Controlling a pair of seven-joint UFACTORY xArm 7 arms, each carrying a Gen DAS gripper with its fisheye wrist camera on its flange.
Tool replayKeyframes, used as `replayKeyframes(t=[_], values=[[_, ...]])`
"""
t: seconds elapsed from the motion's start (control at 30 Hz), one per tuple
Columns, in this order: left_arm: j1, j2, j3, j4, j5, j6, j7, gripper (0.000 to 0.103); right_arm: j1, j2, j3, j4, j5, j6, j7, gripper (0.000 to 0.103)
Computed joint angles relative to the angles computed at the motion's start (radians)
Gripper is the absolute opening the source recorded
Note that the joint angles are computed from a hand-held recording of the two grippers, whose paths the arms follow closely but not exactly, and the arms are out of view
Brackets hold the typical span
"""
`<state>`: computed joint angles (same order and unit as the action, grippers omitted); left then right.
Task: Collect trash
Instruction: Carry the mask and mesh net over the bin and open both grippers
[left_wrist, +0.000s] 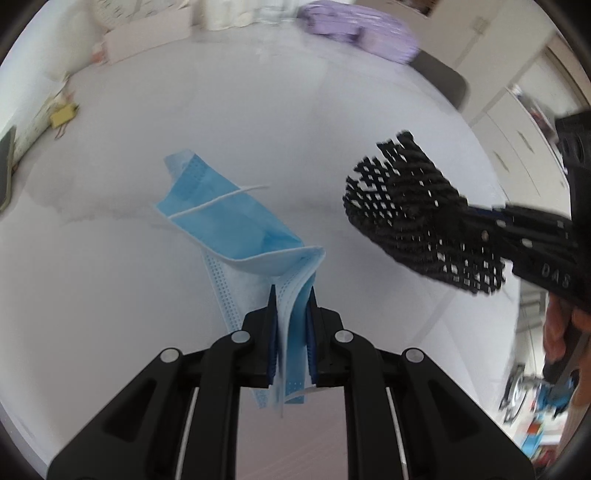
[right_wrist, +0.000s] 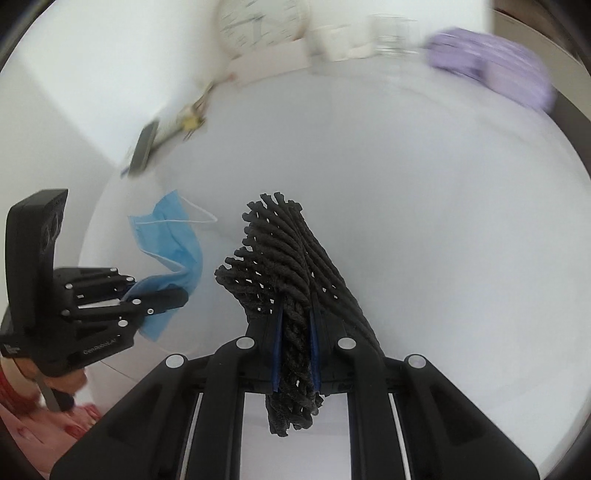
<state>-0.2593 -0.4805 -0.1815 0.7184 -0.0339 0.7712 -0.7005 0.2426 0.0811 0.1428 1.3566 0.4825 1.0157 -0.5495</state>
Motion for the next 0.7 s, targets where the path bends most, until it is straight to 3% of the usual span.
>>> replayKeyframes(t=[0.1,0.23,0.43,0.5,0.7], values=[[-0.046,0.004,-0.042,0.047,-0.006,0.031,0.0,0.012,-0.036,-0.214,-0.044,-0.203,0.044,-0.022,0.047,0.013],[-0.121,0.041,-0.1,0.127,-0.015,0.061,0.003,0.012,-0.077,-0.463,-0.121,-0.402,0.014,0.001,0.131,0.013],[-0.247,0.159,-0.195,0.261,0.001,0.037,-0.003,0.012,-0.232,-0.884,-0.252,-0.666,-0.163,0.138,0.248,0.014],[-0.289,0.222,-0.214,0.318,0.007,0.023,0.005,0.012,-0.322,-1.036,-0.296,-0.754,-0.249,0.208,0.28,0.015],[-0.416,0.428,-0.257,0.511,0.076,0.062,-0.007,0.012,-0.52,-1.285,-0.408,-0.965,-0.465,0.346,0.224,0.016]])
